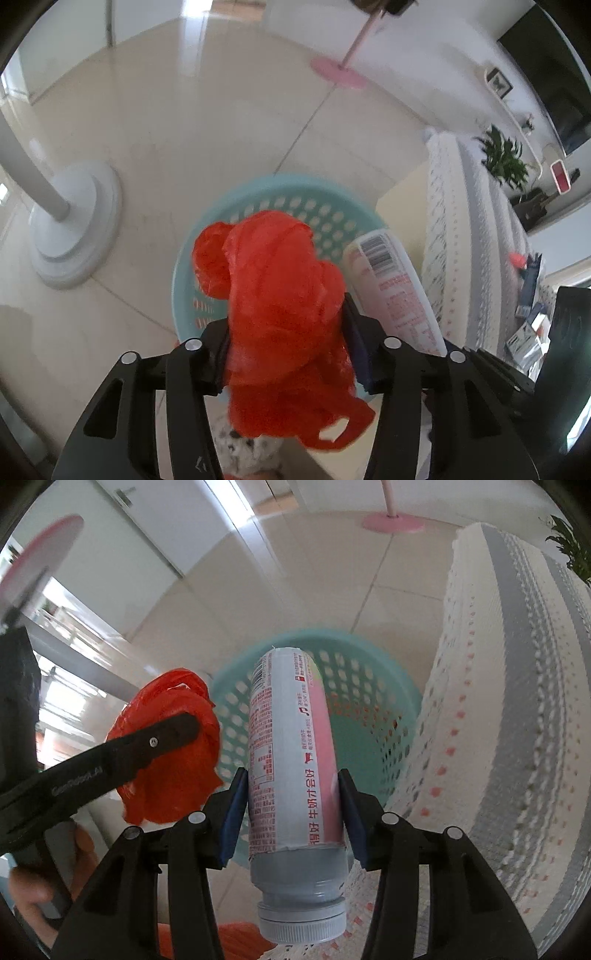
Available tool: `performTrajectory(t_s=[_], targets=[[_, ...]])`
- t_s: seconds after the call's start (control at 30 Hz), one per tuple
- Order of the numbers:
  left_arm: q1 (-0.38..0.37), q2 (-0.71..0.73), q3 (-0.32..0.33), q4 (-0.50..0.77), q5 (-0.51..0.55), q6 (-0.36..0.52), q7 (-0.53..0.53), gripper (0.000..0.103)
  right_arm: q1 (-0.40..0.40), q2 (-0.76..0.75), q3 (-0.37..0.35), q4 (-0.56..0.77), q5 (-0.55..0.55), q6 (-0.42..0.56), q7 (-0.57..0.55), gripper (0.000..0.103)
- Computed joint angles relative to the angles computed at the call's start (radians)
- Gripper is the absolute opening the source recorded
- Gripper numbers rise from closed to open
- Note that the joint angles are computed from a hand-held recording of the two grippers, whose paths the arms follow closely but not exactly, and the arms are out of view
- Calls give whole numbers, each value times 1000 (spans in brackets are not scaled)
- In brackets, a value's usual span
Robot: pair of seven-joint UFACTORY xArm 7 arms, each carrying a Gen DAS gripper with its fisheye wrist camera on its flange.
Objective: Collect trash
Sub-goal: 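Carry the red bag and spray can over the teal basket and release both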
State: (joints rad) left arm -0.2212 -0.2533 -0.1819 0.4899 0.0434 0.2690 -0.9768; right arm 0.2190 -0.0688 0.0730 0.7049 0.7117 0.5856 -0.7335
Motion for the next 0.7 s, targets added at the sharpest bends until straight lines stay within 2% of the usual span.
performTrajectory(t_s=[0.13,0.33,0.5,0.7], targets=[[-3,-23,10,-30,-16,-9,10,54,1,30,11,-4,-31,-19,40,46],[55,-55,-41,-27,52,-19,-69,57,-6,13,9,-20,-10,-23,50,46],[99,-66,-92,0,141,-33,-155,57,-19,-6,-18,-8,19,-4,-3,46],[158,-72,-197,74,307,-21,-275,57,-53,-84,-72,-49,94,25,-127,46]])
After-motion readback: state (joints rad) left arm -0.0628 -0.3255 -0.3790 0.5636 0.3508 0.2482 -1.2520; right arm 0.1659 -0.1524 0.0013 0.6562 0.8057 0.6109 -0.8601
